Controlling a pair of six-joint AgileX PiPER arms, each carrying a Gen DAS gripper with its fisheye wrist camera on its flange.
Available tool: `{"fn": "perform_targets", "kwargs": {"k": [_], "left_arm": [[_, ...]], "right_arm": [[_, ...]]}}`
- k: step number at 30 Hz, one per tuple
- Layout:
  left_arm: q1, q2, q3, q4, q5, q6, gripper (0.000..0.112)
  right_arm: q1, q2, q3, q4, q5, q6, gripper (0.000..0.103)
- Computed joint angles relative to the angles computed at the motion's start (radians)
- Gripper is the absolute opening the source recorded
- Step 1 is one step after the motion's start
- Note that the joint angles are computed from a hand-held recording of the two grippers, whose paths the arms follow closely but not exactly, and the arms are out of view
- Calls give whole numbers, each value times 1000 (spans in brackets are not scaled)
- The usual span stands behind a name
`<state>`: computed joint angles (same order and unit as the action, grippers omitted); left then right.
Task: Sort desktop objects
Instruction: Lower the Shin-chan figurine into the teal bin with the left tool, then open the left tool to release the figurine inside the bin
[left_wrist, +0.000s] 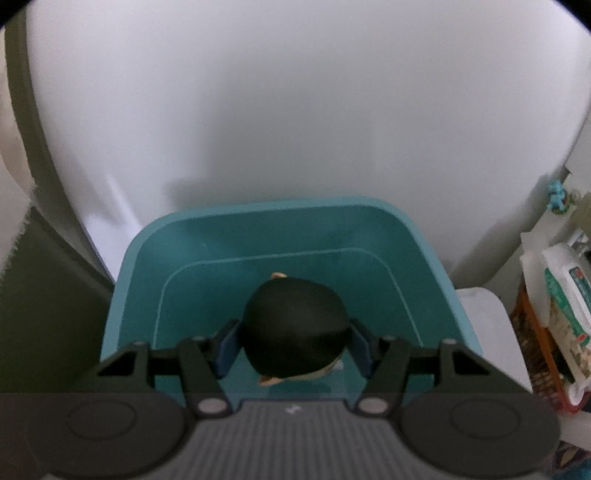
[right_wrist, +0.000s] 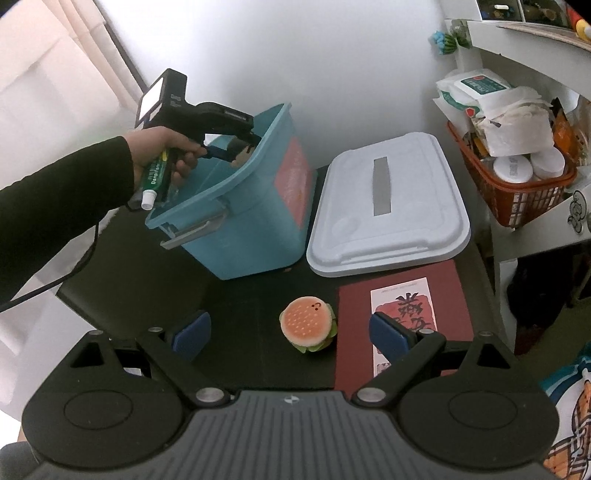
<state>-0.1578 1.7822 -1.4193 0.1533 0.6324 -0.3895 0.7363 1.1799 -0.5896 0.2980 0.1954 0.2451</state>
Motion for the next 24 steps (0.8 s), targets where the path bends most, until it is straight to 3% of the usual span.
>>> {"fn": "perform_targets", "kwargs": {"k": [15, 24], "left_arm": [[3, -34, 37, 18, 42, -25, 64], [-18, -54, 23, 41, 88, -55, 64]], "right_arm": [[-2, 9, -5, 50, 3, -50, 95], [11, 18, -7, -16, -2, 23, 95]]}}
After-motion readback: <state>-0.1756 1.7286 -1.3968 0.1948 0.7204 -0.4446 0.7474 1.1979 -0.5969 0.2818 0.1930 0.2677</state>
